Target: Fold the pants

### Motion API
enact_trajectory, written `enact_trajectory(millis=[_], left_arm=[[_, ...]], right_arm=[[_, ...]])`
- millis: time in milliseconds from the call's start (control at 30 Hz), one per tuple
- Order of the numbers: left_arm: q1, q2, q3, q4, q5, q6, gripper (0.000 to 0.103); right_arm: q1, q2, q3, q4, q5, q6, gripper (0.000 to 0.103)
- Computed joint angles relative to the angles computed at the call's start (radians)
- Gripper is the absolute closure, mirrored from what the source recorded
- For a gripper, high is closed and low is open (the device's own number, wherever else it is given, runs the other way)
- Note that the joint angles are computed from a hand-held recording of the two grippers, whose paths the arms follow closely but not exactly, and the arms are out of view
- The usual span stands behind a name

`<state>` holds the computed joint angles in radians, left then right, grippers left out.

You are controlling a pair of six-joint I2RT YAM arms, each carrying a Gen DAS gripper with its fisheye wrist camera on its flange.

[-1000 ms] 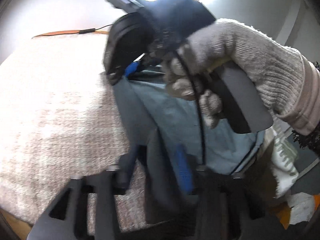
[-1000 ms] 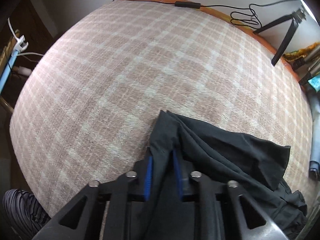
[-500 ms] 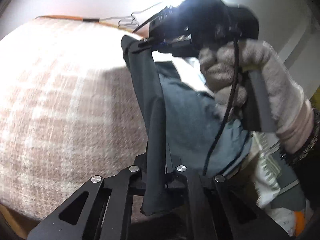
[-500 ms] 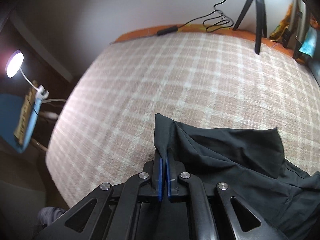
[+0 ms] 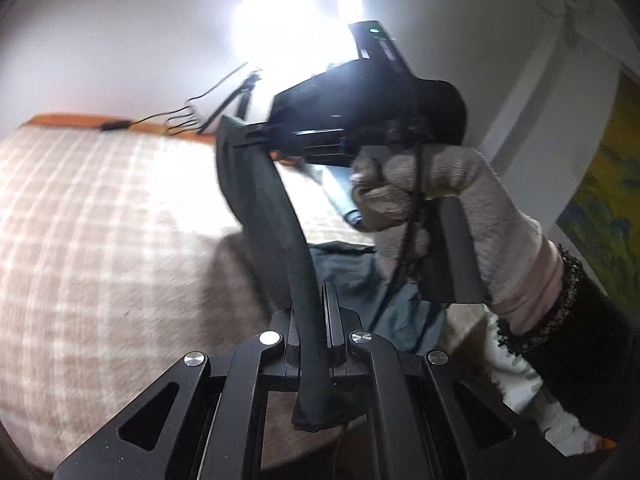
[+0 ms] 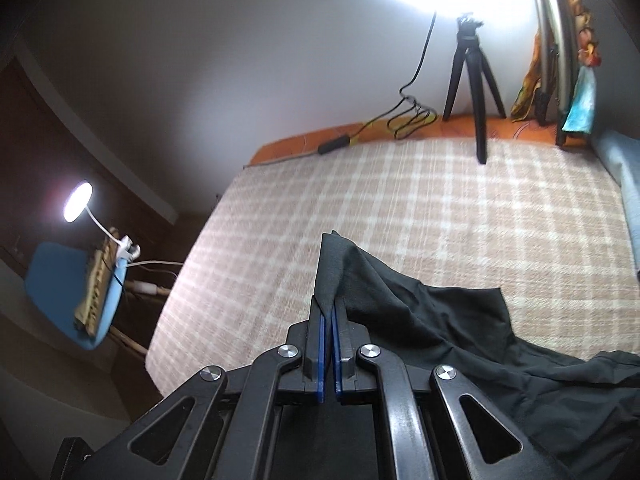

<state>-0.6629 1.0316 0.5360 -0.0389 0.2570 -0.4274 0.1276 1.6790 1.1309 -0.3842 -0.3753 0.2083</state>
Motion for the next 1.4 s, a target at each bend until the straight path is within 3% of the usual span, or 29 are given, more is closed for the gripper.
enact_trajectory(millis=[367,500,800,1000,1100,1400], left_arm=[[-0.207,0.175,0.166,0.031,-0.065,0.027,0.098],[-0.218,0.236,0.217,0.037,-0.031,0.052,0.098],[-0.322,0.427,0.337,0.089,-0.049,0.066,0.098],[-0.375,0.552,0.403,0.12,-0.045,0.075,0.098],[-0.38,0.675,0.504,0.122,-0.022,0.075,0.098],[-0.418,0.853,0.697,0.072,-0.003,0.079,0.098]], right_arm=[[-0.212,-0.155,-0.048,-0.094,-0.117,-0.116,0.103],[-0.336,-0.194,-0.057,-0.133,-0.169,-0.173,0.103],[-0.585,-0.172,-0.035,-0.217,-0.232,-0.322,0.103],[-0.69,-0.094,-0.005,-0.259,-0.181,-0.45,0.103],[-0.741,-0.054,0.008,-0.266,-0.157,-0.504,0.103],[-0.883,0.051,0.04,-0.259,-0.128,-0.602,0.103]])
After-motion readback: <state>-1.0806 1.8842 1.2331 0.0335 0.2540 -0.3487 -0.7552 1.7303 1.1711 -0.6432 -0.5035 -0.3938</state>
